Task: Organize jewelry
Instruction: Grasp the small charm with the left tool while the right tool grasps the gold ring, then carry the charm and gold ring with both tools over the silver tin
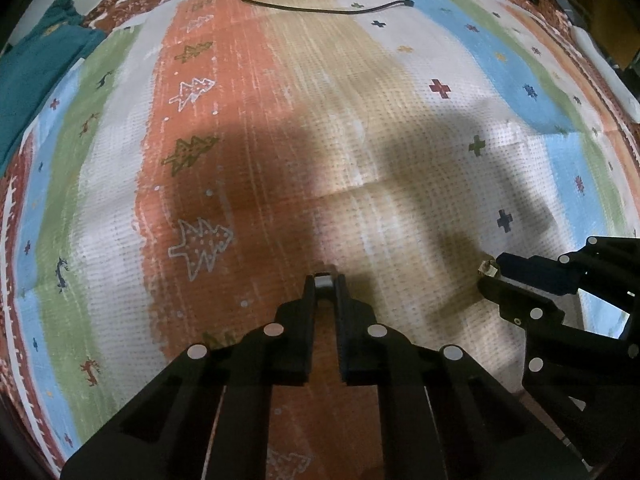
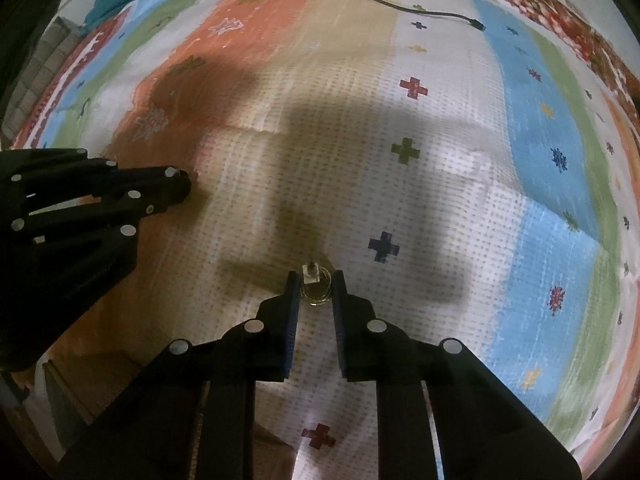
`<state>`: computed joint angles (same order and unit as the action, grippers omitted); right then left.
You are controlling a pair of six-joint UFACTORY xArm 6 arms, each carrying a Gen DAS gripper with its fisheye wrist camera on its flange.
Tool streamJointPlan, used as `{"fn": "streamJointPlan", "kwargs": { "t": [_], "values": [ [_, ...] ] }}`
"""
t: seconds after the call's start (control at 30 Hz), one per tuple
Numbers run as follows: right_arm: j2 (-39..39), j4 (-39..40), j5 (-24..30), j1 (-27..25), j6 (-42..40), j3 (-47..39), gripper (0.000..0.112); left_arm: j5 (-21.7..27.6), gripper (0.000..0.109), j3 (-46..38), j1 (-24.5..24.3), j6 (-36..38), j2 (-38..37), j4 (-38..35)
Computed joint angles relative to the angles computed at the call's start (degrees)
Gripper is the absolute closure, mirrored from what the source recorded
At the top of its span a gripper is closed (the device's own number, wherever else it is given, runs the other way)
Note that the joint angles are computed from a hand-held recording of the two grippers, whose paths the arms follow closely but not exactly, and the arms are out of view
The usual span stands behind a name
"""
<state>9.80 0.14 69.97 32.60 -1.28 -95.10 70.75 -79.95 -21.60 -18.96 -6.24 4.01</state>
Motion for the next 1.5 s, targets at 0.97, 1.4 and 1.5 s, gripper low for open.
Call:
{"fn": "streamJointPlan", "kwargs": {
  "t": [0.97, 1.4, 1.5],
  "values": [
    [-14.01, -1.84, -4.69, 1.13, 5.43, 9.64, 0.102, 1.33, 0.100, 0.03, -5.18, -6.86, -8.75, 1.91],
    [-18.88, -1.12, -6.10, 1.77, 6.33, 13.52, 0.102, 1.90, 0.100, 1.05, -8.17, -9.42, -12.66, 3.16],
    [-20.21, -0.80, -6.50, 1.81, 6.42, 14.34, 0.102, 2.18, 0.100, 1.08, -9.57, -9.95, -13.66, 4.45]
  ]
}}
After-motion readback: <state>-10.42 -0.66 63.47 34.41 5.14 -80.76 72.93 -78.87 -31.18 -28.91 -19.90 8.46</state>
